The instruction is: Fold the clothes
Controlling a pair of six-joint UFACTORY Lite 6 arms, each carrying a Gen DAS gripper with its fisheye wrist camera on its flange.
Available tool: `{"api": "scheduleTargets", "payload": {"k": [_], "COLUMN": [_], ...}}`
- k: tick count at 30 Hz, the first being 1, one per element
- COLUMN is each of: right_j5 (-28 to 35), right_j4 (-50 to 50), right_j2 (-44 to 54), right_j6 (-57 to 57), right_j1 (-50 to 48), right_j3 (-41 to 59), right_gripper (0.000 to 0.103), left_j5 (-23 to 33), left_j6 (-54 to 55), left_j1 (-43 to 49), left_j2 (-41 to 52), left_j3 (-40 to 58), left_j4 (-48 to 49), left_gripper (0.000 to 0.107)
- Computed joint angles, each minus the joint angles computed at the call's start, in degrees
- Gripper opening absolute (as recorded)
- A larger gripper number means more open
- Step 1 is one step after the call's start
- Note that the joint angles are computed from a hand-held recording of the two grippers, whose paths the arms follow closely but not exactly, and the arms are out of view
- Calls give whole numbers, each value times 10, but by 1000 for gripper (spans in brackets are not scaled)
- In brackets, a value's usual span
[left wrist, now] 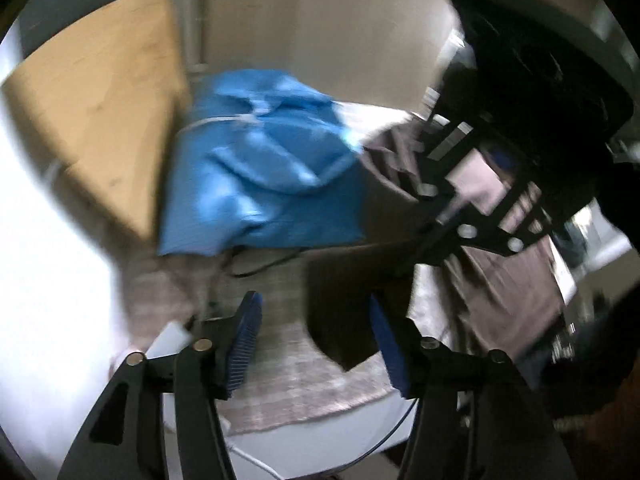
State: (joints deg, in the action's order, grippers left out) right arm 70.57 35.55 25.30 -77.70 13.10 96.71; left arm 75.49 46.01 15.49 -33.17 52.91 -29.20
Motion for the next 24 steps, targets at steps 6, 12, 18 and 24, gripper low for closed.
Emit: {"api": "scheduleTargets", "payload": {"k": [6,12,18,24], "right_j5": [50,105,113,-57], "right_j4": [12,26,40,-90], "right_j2": [22,58,128,189], "right_j6": [-7,22,111,194], "right_j1": [-29,-48,-125,-267], "right_j3": [37,110,256,199], "right_gripper": [4,4,36,35], "left_j5": [-8,-16,-55,-69], "left_j6": [15,19,-35,-9], "left_j1": [-30,-40,-23,112], "left_j2": [32,20,10,57], "left_j3": [-20,-24,21,65], "left_j4": [-30,-76,-12,-11], "left_gripper": [62,15,8,7]}}
